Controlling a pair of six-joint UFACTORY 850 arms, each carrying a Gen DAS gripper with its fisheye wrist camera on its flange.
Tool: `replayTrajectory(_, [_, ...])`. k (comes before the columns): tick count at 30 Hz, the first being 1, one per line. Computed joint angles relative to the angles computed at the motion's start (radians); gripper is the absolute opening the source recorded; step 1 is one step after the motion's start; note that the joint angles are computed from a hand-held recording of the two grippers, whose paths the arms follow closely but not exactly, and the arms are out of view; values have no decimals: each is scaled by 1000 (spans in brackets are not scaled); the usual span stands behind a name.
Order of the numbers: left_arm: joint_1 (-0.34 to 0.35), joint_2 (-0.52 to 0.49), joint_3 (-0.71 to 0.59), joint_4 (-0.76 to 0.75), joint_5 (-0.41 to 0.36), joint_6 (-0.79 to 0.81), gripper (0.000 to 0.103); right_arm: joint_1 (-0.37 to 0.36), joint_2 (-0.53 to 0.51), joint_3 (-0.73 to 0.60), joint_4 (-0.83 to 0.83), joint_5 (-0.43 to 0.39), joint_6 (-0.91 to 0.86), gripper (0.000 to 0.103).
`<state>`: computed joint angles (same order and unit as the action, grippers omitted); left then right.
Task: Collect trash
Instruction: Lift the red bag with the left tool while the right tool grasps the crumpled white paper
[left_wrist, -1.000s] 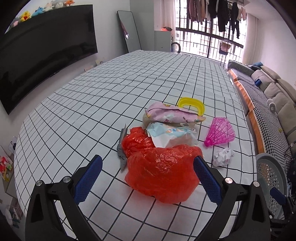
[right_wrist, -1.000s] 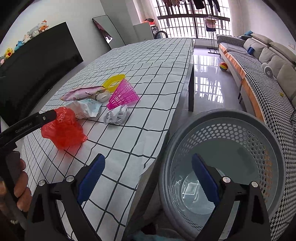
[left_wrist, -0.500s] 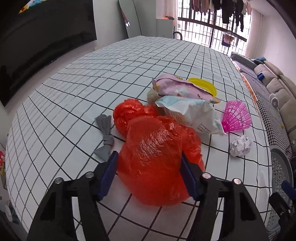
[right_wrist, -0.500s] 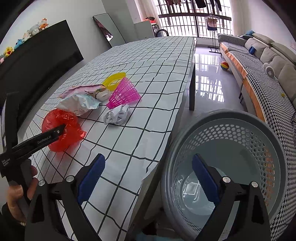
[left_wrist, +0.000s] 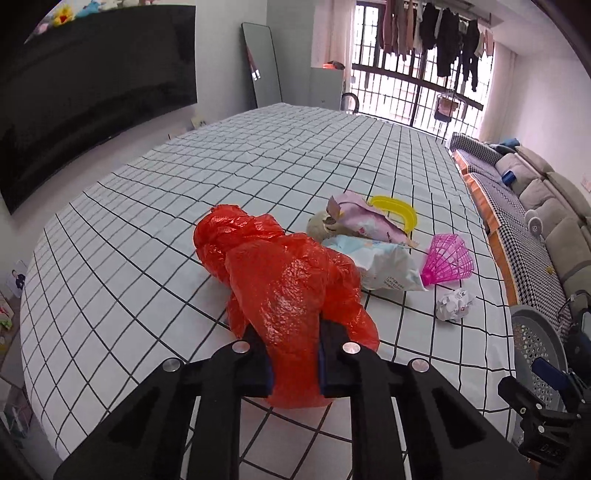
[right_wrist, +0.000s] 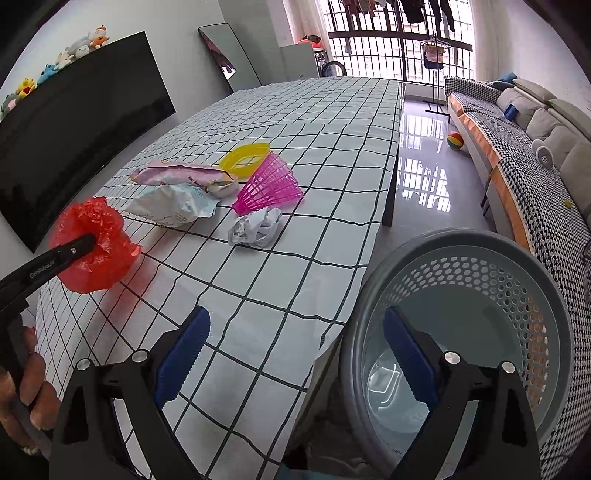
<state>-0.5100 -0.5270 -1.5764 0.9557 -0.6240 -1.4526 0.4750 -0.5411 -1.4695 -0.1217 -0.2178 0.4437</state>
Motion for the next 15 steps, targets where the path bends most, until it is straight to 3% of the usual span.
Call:
replayTrajectory(7, [-25,44,42,104,-44,-64,16,16,-51,-85,-161,-61,129,91])
replayTrajectory(15, [-23,65,75,123,-55,-95,16,13,-195,-316,-82,-211,4,91])
